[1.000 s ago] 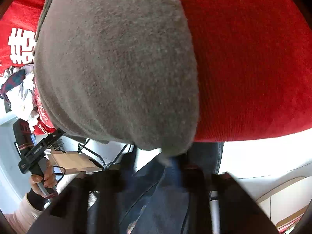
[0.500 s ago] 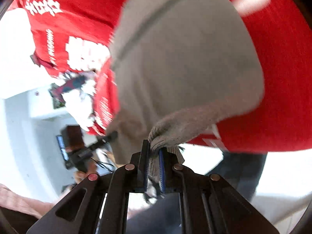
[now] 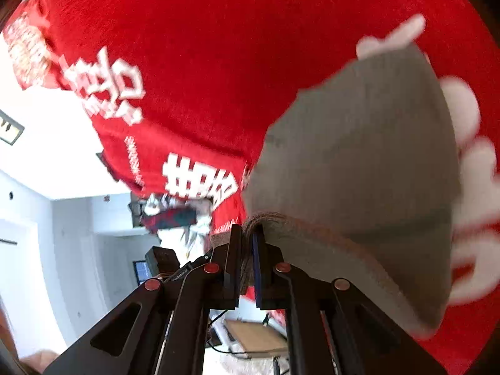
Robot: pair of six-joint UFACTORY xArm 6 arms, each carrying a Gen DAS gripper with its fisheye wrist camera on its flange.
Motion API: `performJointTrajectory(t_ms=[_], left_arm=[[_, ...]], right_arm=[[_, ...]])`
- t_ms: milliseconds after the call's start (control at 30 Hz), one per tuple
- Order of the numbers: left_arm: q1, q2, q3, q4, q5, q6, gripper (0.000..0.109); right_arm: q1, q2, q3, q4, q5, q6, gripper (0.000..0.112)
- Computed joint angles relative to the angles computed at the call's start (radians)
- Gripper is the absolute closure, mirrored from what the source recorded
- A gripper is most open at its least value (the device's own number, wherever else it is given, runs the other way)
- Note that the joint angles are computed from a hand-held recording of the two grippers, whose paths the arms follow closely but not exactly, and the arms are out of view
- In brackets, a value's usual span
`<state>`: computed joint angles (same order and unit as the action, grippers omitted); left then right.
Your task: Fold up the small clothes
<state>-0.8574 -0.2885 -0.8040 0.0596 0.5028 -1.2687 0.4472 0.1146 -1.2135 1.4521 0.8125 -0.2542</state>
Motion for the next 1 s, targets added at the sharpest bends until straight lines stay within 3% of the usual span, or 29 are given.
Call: performJointTrajectory(t_ms=[233,467,600,667,700,733,767,800,833,867,933,1000], left_arm=[[0.093,0.275,-0.206,-0.029,0.118,0.132,0.095],[0.124,0.297,-0.205,-0.152,0.156,0.163,0.093],[0.12,0.305,-0.261,-0.101,0.258,0.148,0.093],[0.108,0.319,-0.31,-0.071,0.324,0.151,0.093],[0.104,0.323,-0.326,-0.059,0.346,0.15,0.092],[0.1,0.324,-0.34,-0.046,0.366,0.148,0.089],[0.095,0.328,-0.353,-0.041,0.375,0.143,0.075],[0.092,0.332,-0.363,-0.038,0.385,0.139,0.052],[0.086,0.337,-0.382,-0.01,0.417,0.121,0.038],[0.073,0.351,-0.418,0.045,0.478,0.093,0.018],[0.055,0.37,-0.474,0.108,0.572,0.089,0.016],[0.053,0.375,-0.493,0.116,0.602,0.097,0.016]], right_arm=[[-0.042,0.253,-0.215,-0.135,0.011,0.127,0.105],[-0.059,0.335,-0.285,-0.136,0.061,0.172,0.101],[-0.081,0.36,-0.316,-0.13,0.099,0.185,0.1],[-0.091,0.366,-0.33,-0.152,0.104,0.196,0.096],[-0.094,0.368,-0.337,-0.165,0.104,0.199,0.088],[-0.097,0.366,-0.34,-0.181,0.105,0.2,0.075],[-0.099,0.368,-0.35,-0.197,0.106,0.199,0.067],[-0.101,0.368,-0.361,-0.219,0.108,0.194,0.058],[-0.101,0.371,-0.371,-0.233,0.111,0.193,0.058],[-0.102,0.372,-0.382,-0.257,0.116,0.193,0.058],[-0.1,0.373,-0.402,-0.326,0.123,0.206,0.058],[-0.096,0.374,-0.424,-0.415,0.127,0.224,0.058]])
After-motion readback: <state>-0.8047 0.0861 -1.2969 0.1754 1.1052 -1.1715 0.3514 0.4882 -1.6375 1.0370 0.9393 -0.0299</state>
